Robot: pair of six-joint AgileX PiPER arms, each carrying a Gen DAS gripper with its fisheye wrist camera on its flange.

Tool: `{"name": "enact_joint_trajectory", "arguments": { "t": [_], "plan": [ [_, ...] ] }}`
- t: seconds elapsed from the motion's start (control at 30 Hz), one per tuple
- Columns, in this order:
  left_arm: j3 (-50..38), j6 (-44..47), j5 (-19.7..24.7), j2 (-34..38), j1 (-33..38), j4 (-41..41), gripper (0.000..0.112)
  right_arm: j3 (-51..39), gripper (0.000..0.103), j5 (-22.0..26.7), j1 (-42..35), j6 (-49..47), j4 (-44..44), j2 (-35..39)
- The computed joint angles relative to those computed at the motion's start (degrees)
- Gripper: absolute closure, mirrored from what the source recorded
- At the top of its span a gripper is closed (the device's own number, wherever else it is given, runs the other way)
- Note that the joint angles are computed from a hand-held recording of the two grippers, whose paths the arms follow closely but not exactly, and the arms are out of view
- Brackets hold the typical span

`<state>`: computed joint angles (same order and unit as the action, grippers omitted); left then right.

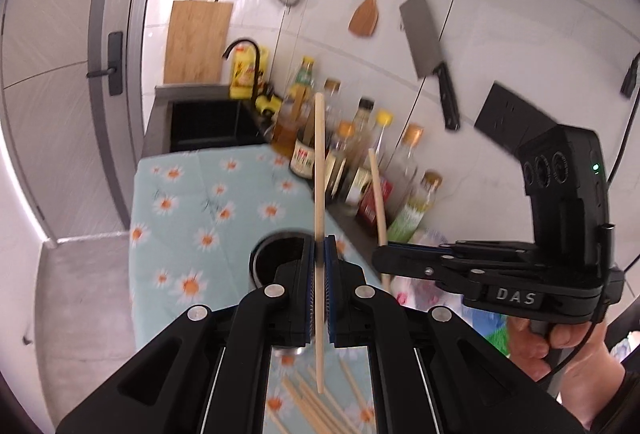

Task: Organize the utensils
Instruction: 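Lift both chopsticks upright over the black holder with both tools, then open both tools to drop the chopsticks into the black holder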

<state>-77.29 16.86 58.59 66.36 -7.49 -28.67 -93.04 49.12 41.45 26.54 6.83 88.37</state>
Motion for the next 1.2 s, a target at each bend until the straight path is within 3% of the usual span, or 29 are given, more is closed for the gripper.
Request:
{"name": "enact_joint_trajectory", "arguments": {
  "t": [0.47,0.63,0.73,0.8,0.83,0.87,0.9,0.93,0.97,1.07,1.2],
  "plan": [
    [5.5,17.9,-14.8,5.7,3.6,-18.7,0.108,-6.4,0.097,-7.7,-3.3,-2.7,-4.8,4.9],
    [10.1,24.0,-21.4,5.8,2.9,-23.4,0.108,-0.4,0.097,-17.5,-3.3,0.2,-10.1,4.0],
    [12.4,26.5,-24.6,5.3,2.0,-23.4,0.108,1.4,0.097,-18.6,-4.3,-1.5,-8.6,4.4],
    [12.9,28.0,-24.0,5.5,2.2,-23.8,0.107,2.1,0.097,-18.8,-5.0,-3.3,-7.0,4.7],
    [13.0,27.9,-23.7,5.7,2.4,-23.7,0.107,2.2,0.09,-18.8,-5.3,-3.9,-6.0,4.9],
    [12.7,27.1,-23.1,6.0,2.5,-23.1,0.105,2.7,0.077,-19.3,-5.7,-4.2,-5.1,4.8],
    [12.4,26.4,-22.3,6.3,2.8,-22.8,0.1,3.2,0.071,-19.9,-5.9,-4.1,-4.7,4.7],
    [11.9,25.8,-21.4,6.6,3.2,-22.8,0.086,3.6,0.067,-20.2,-6.0,-4.0,-4.4,4.6],
    [12.1,26.0,-21.4,6.6,3.5,-23.2,0.077,3.8,0.067,-20.3,-6.2,-3.9,-4.3,4.4],
    [12.9,26.2,-22.8,5.5,3.8,-23.7,0.077,4.4,0.067,-20.7,-6.7,-4.4,-3.0,3.8],
    [11.9,25.2,-20.7,5.2,4.9,-23.9,0.077,4.6,0.067,-19.9,-7.0,-3.2,-3.5,2.8]
  ]
}}
